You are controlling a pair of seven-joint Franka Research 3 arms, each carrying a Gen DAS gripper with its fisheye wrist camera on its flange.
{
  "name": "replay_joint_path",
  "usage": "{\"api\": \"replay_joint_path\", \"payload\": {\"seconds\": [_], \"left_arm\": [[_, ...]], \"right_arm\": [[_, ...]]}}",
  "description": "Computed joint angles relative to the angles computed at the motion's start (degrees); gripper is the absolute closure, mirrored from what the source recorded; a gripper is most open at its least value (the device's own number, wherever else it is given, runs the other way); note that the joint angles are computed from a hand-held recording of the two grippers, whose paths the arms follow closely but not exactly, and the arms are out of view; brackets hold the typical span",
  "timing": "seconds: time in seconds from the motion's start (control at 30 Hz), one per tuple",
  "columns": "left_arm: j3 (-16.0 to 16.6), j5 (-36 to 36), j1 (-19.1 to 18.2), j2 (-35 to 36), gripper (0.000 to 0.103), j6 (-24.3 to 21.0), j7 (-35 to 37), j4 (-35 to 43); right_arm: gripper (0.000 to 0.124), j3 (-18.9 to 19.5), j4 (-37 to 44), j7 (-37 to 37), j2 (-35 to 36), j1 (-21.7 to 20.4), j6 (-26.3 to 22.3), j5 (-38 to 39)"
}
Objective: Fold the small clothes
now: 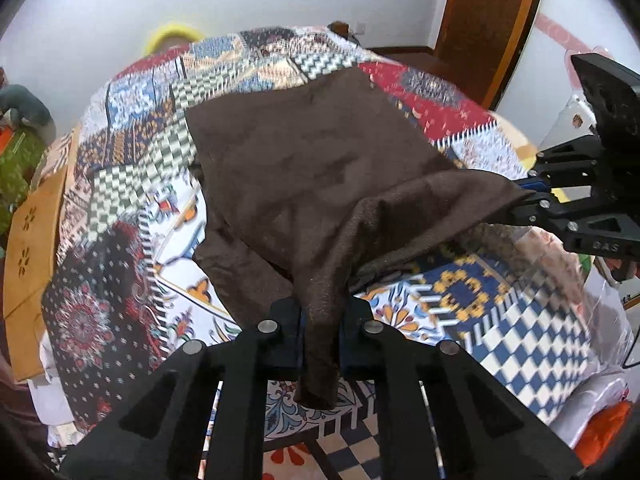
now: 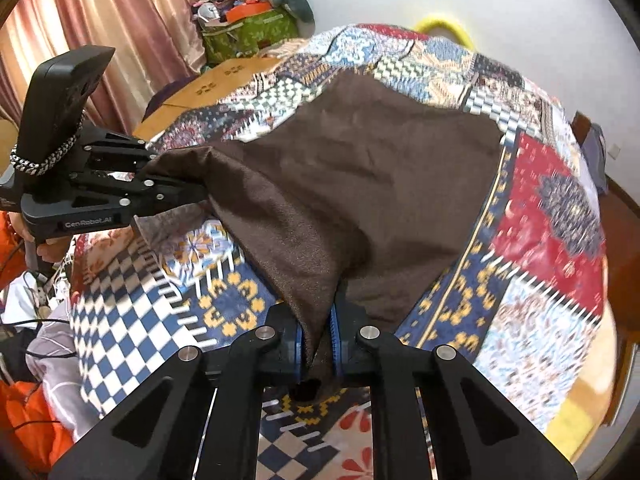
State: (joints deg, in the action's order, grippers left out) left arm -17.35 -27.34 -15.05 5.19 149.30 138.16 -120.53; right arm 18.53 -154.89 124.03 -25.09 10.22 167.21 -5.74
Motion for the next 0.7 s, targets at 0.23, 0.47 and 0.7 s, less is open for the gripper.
{"api": "replay_joint_path", "payload": {"seconds": [0.23,0.47,0.7], "left_arm": [[0.1,2.3,0.3,3.8,0.092,-6.4,-6.0,9.3],[-0.5,9.1,0.4,13.3,0.092,-14.3,-14.4,24.6],[-1.0,17.2,-1.5,29.1,0.092,-26.1,-21.6,47.1]], "right_arm": [[0.115,-3.2,3.6,-4.9,-0.7,-0.9,-1.8,0.0],[0.115,-9.3,10.5,-14.2,4.1,0.2,-5.7,2.9],[0.115,-16.0,18.4,-28.5,11.7,2.3,-11.3,12.3]]}}
